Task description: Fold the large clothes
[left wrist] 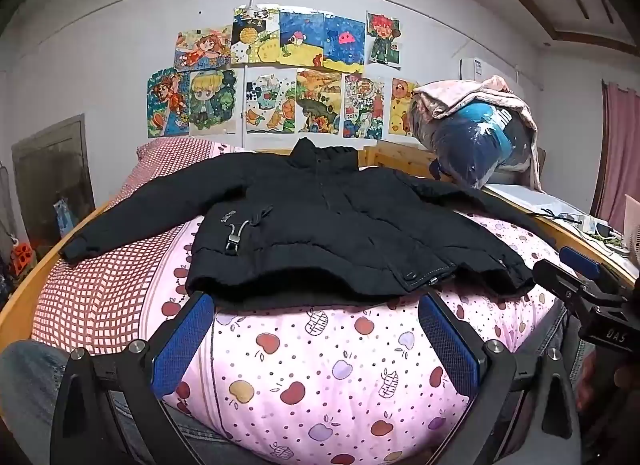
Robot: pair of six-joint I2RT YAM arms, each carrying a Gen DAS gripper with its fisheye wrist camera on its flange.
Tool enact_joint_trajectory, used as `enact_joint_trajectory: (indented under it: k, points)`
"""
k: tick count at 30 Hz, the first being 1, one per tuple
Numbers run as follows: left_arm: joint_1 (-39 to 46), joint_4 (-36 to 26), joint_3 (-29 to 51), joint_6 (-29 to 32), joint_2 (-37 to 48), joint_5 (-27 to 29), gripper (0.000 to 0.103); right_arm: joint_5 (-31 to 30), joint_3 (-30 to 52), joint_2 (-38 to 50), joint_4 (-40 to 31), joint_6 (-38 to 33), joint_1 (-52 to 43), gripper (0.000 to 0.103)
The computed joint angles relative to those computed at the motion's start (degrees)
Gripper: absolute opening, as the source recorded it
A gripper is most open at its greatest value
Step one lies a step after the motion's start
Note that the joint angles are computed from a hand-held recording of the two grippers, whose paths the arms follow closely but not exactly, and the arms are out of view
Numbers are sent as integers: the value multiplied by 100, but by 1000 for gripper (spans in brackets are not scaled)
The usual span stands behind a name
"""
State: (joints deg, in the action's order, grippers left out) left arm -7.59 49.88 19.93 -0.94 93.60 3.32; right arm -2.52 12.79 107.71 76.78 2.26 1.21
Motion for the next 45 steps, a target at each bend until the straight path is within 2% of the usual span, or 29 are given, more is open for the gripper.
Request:
enact_joint_trajectory:
  k: [18,25,37,39,45]
  points:
    - [-40,87,-4,44,61,104,103,-9,6,-11,-47,15,7,102]
    - [-78,73,-19,27,40,108,103,79,-8,320,297,49,105,102]
    - [-70,65,-18,63,56,189,103,77,17,282,219,60,105,102]
    - [-66,60,-16,64,55,192,103,124,28,525,455,78,158,102]
    - [-78,65,-23,56,55,181,103,126,22,490,419,85,161,102]
